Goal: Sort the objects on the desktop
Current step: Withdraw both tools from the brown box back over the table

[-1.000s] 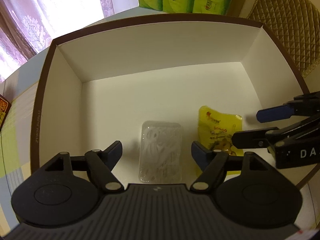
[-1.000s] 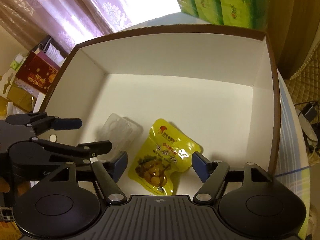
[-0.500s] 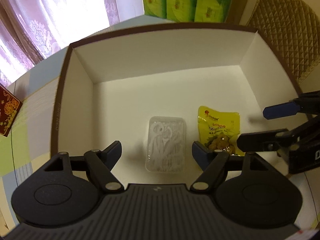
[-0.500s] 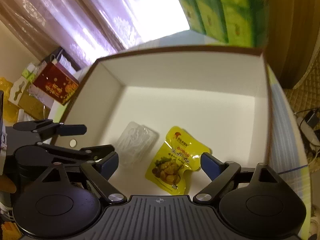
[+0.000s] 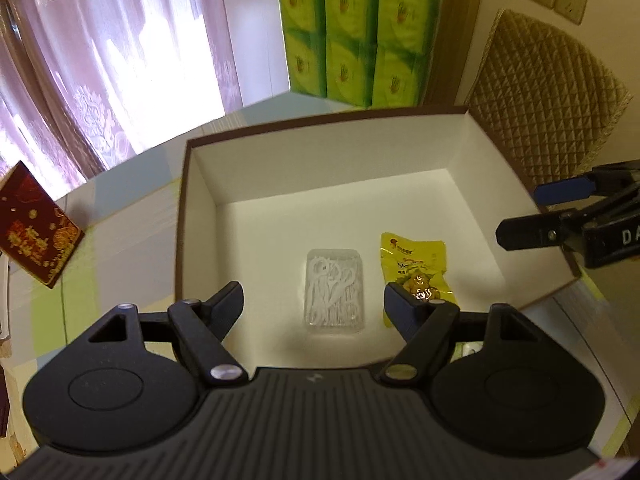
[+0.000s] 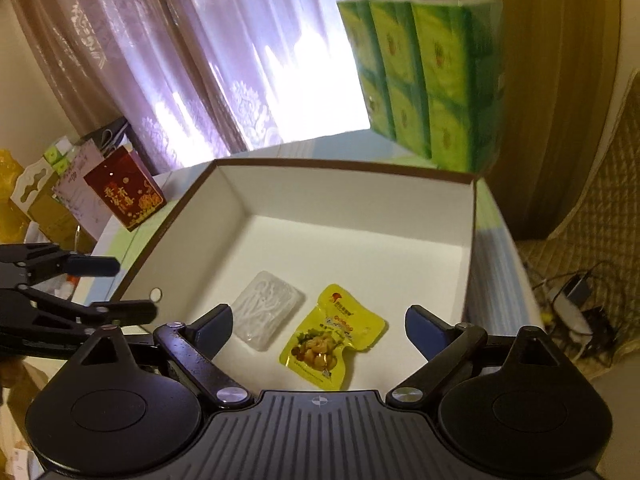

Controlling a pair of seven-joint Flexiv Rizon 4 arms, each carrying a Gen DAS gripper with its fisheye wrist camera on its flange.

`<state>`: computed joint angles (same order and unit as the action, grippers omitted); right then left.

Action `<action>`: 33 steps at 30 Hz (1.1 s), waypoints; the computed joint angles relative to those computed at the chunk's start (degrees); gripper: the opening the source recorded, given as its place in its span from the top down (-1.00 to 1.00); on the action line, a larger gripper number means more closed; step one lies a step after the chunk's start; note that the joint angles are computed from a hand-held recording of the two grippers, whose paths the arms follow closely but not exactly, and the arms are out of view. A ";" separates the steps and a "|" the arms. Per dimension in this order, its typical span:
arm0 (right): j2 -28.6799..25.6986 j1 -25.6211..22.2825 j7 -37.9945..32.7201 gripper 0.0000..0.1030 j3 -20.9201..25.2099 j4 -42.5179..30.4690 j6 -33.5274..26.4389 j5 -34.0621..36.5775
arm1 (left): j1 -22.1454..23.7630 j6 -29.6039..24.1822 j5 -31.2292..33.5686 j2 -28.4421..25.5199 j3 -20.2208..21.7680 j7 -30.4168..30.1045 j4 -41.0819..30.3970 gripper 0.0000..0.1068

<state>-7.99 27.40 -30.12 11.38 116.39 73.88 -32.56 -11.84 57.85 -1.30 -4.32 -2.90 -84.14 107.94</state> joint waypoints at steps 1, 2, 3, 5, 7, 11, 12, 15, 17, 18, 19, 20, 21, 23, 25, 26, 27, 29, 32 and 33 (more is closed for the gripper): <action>0.78 0.37 1.84 -0.77 -0.56 0.94 0.35 -2.29 | -0.04 0.29 -0.38 0.85 0.10 0.23 0.75 -0.39; 1.40 0.52 3.52 -0.77 -0.89 1.66 0.59 -4.35 | -0.09 0.74 -1.00 1.86 0.17 0.62 1.75 -0.39; 2.12 0.54 5.32 -0.78 -1.06 2.48 0.88 -6.47 | -0.13 1.30 -1.84 2.91 0.23 1.17 2.86 -0.39; 3.67 0.08 9.10 -0.79 -1.09 4.30 1.64 -10.70 | -0.25 2.64 -3.61 5.06 0.39 2.28 5.31 -0.39; 5.14 -0.74 13.41 -0.80 -0.78 6.10 2.71 -14.87 | -0.38 3.65 -5.04 7.37 0.61 2.78 7.73 -0.39; 7.54 -2.61 21.16 -0.81 0.66 9.17 3.76 -21.01 | -0.81 5.34 -9.19 12.05 1.40 3.46 12.99 -0.39; 8.10 -3.03 22.52 -0.82 1.10 9.88 3.84 -21.85 | -0.77 5.48 -9.53 13.27 1.56 3.13 14.21 -0.39; 9.30 -3.90 25.68 -0.82 2.41 11.74 4.14 -23.03 | -0.54 5.49 -9.69 16.59 1.83 1.99 17.33 -0.39; 9.96 -4.17 27.11 -0.82 3.25 13.00 4.32 -23.18 | -0.87 5.67 -10.78 18.62 2.28 1.73 19.64 -0.39; 10.22 -4.16 27.91 -0.82 3.72 13.72 4.41 -23.03 | -0.97 5.75 -11.18 19.61 2.42 1.35 20.79 -0.39; 10.47 -4.19 28.86 -0.82 4.09 14.45 4.72 -22.98 | -0.94 5.84 -11.23 20.56 2.45 0.85 21.86 -0.39; 10.61 -4.19 29.98 -0.82 4.42 15.24 5.33 -22.80 | -0.88 5.90 -11.16 21.44 2.43 0.25 22.88 -0.39; 10.79 -4.22 31.41 -0.82 4.72 16.19 6.12 -22.68 | -0.94 5.98 -11.30 22.31 2.48 -0.35 23.99 -0.39; 10.74 -4.11 33.62 -0.82 5.22 17.53 7.35 -22.16 | -1.75 6.55 -13.01 23.78 3.00 -1.31 26.49 -0.39; 10.56 -3.54 34.85 -0.82 5.84 18.80 7.79 -20.81 | -2.84 7.55 -15.59 24.78 3.70 -2.27 28.93 -0.39; 10.42 -2.96 34.30 -0.82 6.22 19.21 7.42 -19.10 | -3.42 8.05 -16.97 25.23 4.01 -2.82 30.16 -0.38; 10.28 -2.21 33.20 -0.82 6.67 19.53 6.86 -16.83 | -3.95 8.57 -18.25 25.59 4.19 -3.49 31.32 -0.38; 10.17 -0.91 31.98 -0.82 7.33 20.06 5.77 -13.95 | -4.65 9.22 -19.96 26.02 4.27 -4.79 33.06 -0.38; 10.35 0.39 32.13 -0.82 7.87 20.91 4.91 -12.44 | -3.75 8.50 -18.44 27.03 3.28 -7.43 34.60 -0.38; 10.40 0.83 31.85 -0.82 8.07 21.08 4.57 -11.80 | -3.30 7.94 -17.34 27.35 2.81 -8.36 34.82 -0.38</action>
<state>2.41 28.24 1.73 19.44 137.46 78.45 -44.36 -15.14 65.80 -18.63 23.03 -0.09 -92.50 142.76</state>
